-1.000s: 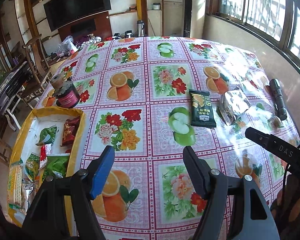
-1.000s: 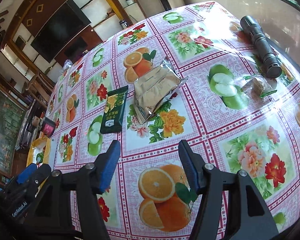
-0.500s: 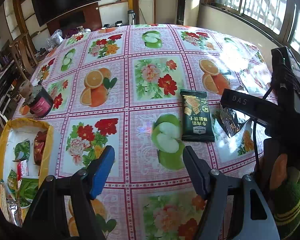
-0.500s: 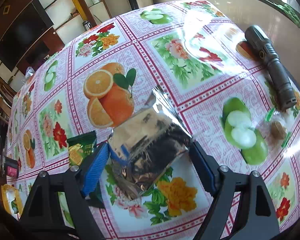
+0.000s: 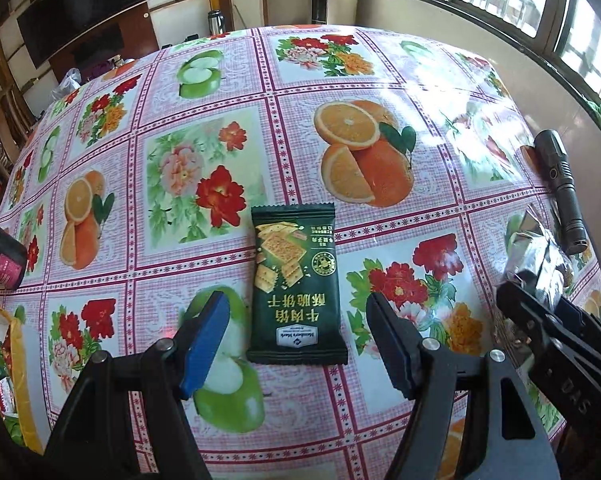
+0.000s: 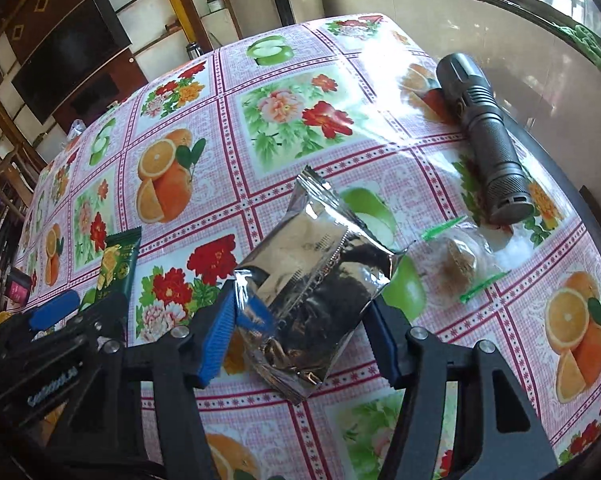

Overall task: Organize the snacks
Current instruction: 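Grasp the dark green cracker packet with the left tool while the right tool grasps the silver foil bag, then lift and carry the dark green packet and silver foil bag toward the tray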

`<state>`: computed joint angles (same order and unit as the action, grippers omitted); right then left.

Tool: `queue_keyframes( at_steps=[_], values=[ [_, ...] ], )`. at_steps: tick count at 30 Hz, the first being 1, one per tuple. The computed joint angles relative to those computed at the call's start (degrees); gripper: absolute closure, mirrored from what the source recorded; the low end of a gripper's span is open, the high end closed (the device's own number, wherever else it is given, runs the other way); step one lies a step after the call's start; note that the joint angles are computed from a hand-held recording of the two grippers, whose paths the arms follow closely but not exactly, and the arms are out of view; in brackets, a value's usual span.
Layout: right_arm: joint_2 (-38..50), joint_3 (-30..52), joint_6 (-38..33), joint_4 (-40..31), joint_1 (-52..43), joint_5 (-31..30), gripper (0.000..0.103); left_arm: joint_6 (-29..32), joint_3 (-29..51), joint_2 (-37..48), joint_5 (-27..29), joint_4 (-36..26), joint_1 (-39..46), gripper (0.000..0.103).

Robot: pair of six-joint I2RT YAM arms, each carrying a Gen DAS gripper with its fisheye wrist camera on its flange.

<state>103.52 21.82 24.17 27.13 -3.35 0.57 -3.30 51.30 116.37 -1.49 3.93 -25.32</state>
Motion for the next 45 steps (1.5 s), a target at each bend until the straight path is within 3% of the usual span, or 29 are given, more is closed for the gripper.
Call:
queue_keyframes(
  at_steps=[3, 4, 5, 10, 13, 20, 26, 31, 37, 45],
  values=[
    [-3.56, -3.69, -0.14, 0.82, -0.74, -2.06, 0.042, 0.37, 1.61, 2.76, -1.51, 1.21, -1.08, 0.036],
    [-5.37, -4.57, 0.13, 0.19, -0.27, -2.33, 0.042, 0.46, 1.30, 2.56, -0.71, 1.77, -0.98, 0.043],
    [-7.00, -5.59, 0.13, 0.07, 0.15, -2.61, 0.042, 0.69, 1.09, 2.35, -0.70, 2.06, -1.02, 0.058],
    [-18.06, -11.39, 0.82, -2.59, 4.23, -1.89, 0.042, 0.69, -3.07, -0.09, -0.68, 4.15, -0.80, 0.059],
    [-24.90, -14.69, 1.76, -5.15, 7.71, -0.55, 0.042, 0.37, -10.51, -5.21, -1.69, 7.73, -0.50, 0.059],
    [-38.21, -18.61, 9.59, -16.72, 23.33, 12.72, 0.042, 0.05, -28.10, -25.06, -6.26, 10.71, 1.50, 0.059],
    [-50.18, -17.28, 19.83, -33.47, 37.53, 23.73, 0.042, 0.69, -35.51, -42.13, -8.03, 4.15, 3.19, 0.059],
    [-53.12, -13.16, 30.98, -45.58, 52.45, 33.77, 0.042, 2.29, -39.50, -56.85, -7.53, -4.15, 6.26, 0.059],
    [-48.42, -7.25, 44.09, -56.10, 66.98, 42.67, 0.042, 5.25, -41.91, -73.61, -6.54, -15.53, 10.92, 0.059],
    [-41.28, -1.95, 50.38, -60.03, 74.72, 46.55, 0.042, 10.83, -43.07, -85.64, -2.04, -23.96, 20.62, 0.059]
  ],
)
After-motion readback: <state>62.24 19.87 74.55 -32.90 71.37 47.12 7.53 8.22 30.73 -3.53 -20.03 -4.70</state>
